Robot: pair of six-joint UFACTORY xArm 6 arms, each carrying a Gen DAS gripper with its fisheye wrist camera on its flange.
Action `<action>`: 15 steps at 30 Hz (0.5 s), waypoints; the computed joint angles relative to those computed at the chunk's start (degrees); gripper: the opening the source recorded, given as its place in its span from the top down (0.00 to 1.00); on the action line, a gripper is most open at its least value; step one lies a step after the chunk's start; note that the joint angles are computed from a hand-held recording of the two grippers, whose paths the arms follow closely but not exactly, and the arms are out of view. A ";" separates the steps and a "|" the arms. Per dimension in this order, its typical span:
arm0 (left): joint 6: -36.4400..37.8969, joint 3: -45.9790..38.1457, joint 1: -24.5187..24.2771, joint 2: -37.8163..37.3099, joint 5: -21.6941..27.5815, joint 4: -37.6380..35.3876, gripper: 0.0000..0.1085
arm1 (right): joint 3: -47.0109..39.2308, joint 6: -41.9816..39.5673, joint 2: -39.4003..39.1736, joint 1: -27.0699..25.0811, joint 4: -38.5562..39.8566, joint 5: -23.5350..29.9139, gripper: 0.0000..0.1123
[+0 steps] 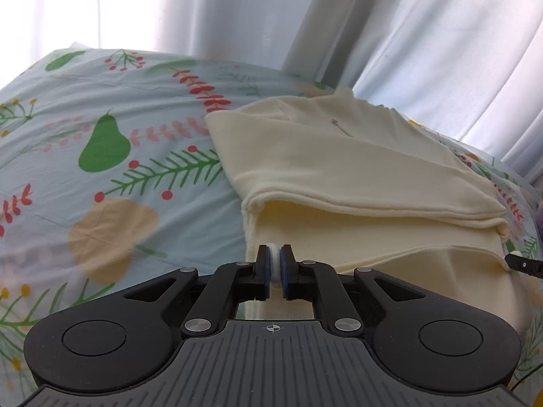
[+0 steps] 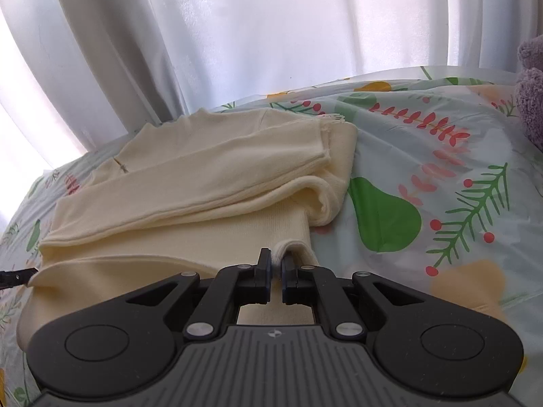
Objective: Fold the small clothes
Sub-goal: 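Lift the hem with the right gripper toward the collar and release, then grasp the folded sweater edge with the right gripper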
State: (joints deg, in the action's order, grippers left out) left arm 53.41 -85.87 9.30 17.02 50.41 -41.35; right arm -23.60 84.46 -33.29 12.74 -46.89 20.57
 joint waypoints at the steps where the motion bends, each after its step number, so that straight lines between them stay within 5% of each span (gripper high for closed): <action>1: -0.60 -0.76 0.08 0.72 0.27 -0.13 0.92 | -0.02 -0.51 0.50 -0.19 -0.30 -0.25 0.96; 7: -0.65 -0.11 0.05 0.31 -4.65 -3.66 0.83 | 0.20 4.02 -0.34 -0.92 -5.98 -0.13 0.94; 10: 1.35 -1.07 1.39 0.27 -2.41 -6.55 0.70 | 0.73 11.44 -4.03 1.26 -13.86 6.02 0.69; 12: 3.38 -1.61 2.02 0.44 0.59 -6.51 0.56 | 1.72 11.36 -6.37 2.19 -15.94 8.58 0.64; 15: 5.88 0.25 1.09 -0.36 0.27 -3.67 0.54 | 3.83 4.55 -8.35 0.60 -12.54 5.70 0.55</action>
State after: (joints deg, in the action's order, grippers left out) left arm 59.30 -85.62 10.39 16.67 50.68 -45.02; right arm -19.77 89.01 -41.64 13.34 -59.43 26.27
